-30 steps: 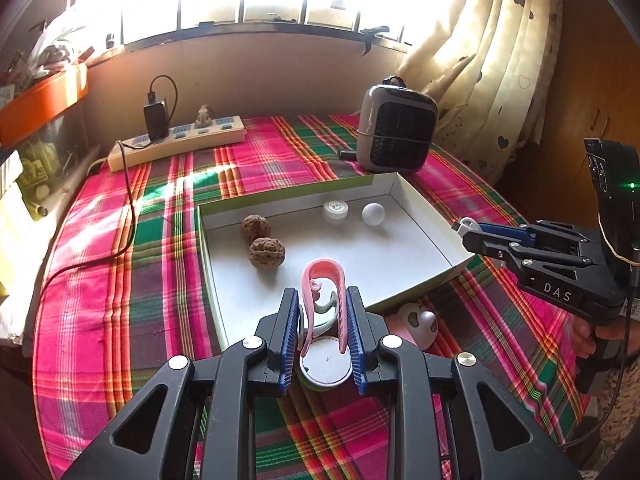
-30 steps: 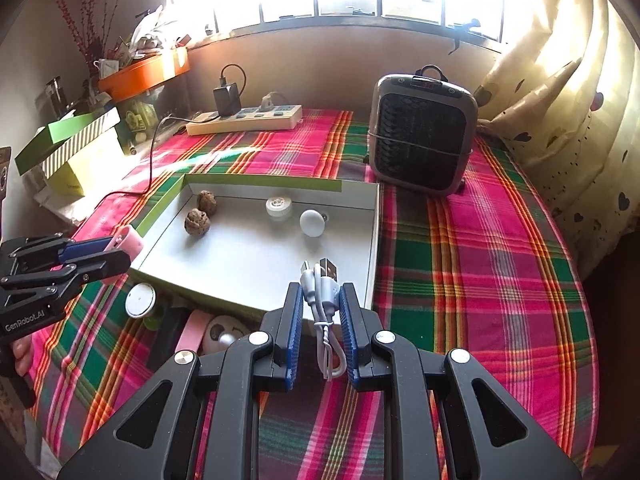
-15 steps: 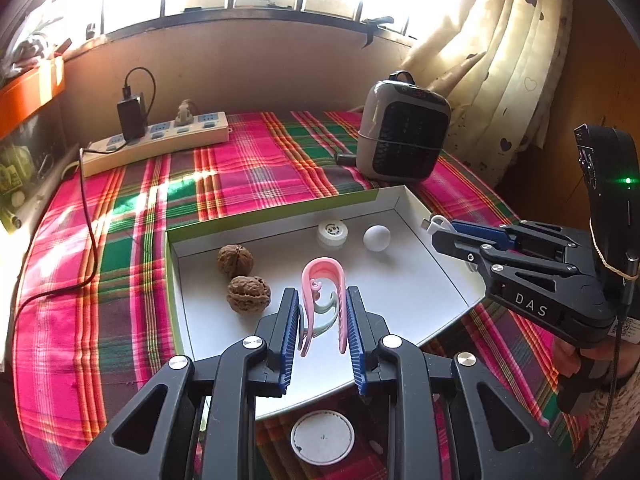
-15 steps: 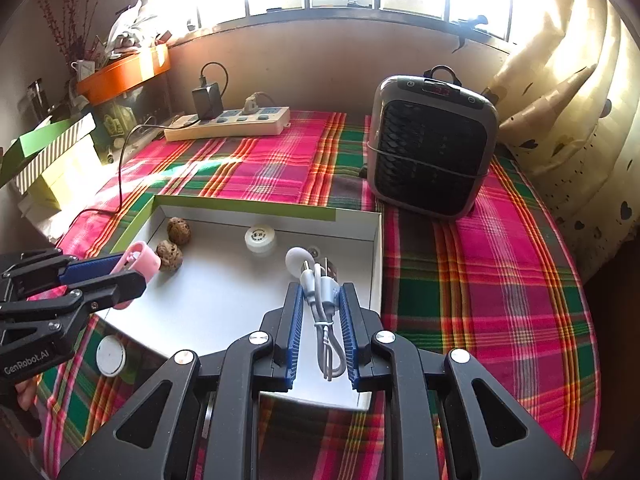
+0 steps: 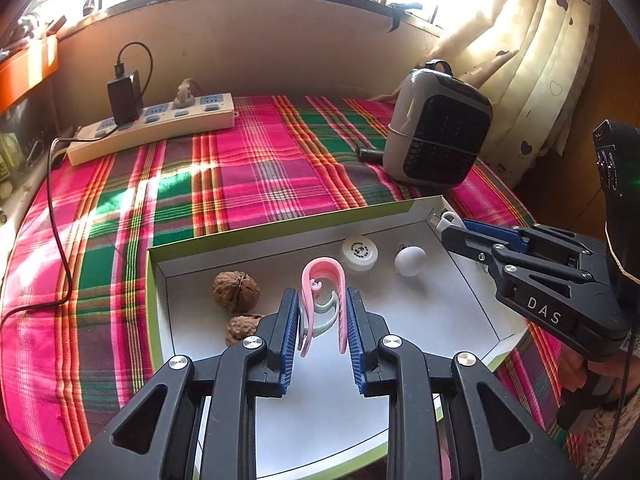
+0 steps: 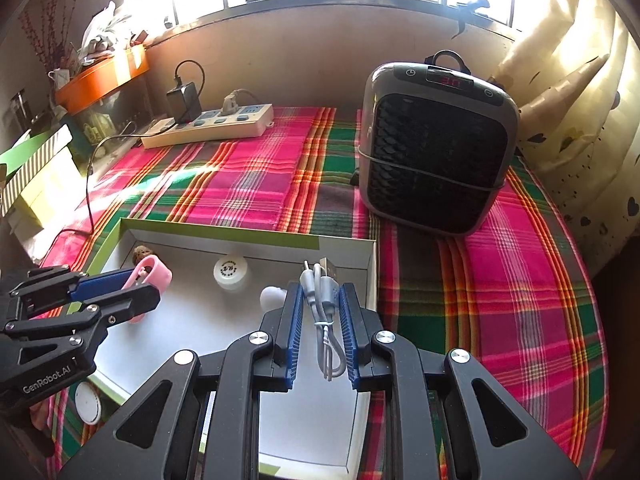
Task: Organize objects
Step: 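Lower into the box and open the left gripper while the right gripper releases the cable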
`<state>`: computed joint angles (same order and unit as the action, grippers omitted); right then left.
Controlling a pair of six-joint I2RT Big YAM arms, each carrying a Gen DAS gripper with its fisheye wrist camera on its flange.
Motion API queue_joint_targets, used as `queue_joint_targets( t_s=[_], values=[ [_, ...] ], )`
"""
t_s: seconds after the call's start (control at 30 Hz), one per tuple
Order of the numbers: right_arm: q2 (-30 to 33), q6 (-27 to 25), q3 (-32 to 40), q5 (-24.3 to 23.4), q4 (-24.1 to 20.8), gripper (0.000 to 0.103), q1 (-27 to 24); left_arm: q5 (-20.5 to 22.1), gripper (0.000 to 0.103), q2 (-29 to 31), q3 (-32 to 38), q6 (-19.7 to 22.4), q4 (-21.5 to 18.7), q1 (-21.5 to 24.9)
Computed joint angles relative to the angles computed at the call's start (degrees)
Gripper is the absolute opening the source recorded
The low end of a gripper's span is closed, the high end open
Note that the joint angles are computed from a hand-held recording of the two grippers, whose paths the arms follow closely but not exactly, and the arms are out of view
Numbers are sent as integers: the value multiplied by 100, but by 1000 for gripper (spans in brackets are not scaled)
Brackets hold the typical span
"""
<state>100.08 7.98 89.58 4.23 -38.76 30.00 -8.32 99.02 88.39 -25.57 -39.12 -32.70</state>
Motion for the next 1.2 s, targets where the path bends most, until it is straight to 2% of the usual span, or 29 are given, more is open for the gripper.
queue_joint_targets(
  t_s=[0.73, 1.2],
  values=[
    [458, 73, 436, -121, -236, 20, -66, -54, 21, 505, 583, -14, -444, 91],
    [549, 156, 525, -183, -254, 20, -56, -83, 21, 563, 651, -19, -486, 81]
  ],
)
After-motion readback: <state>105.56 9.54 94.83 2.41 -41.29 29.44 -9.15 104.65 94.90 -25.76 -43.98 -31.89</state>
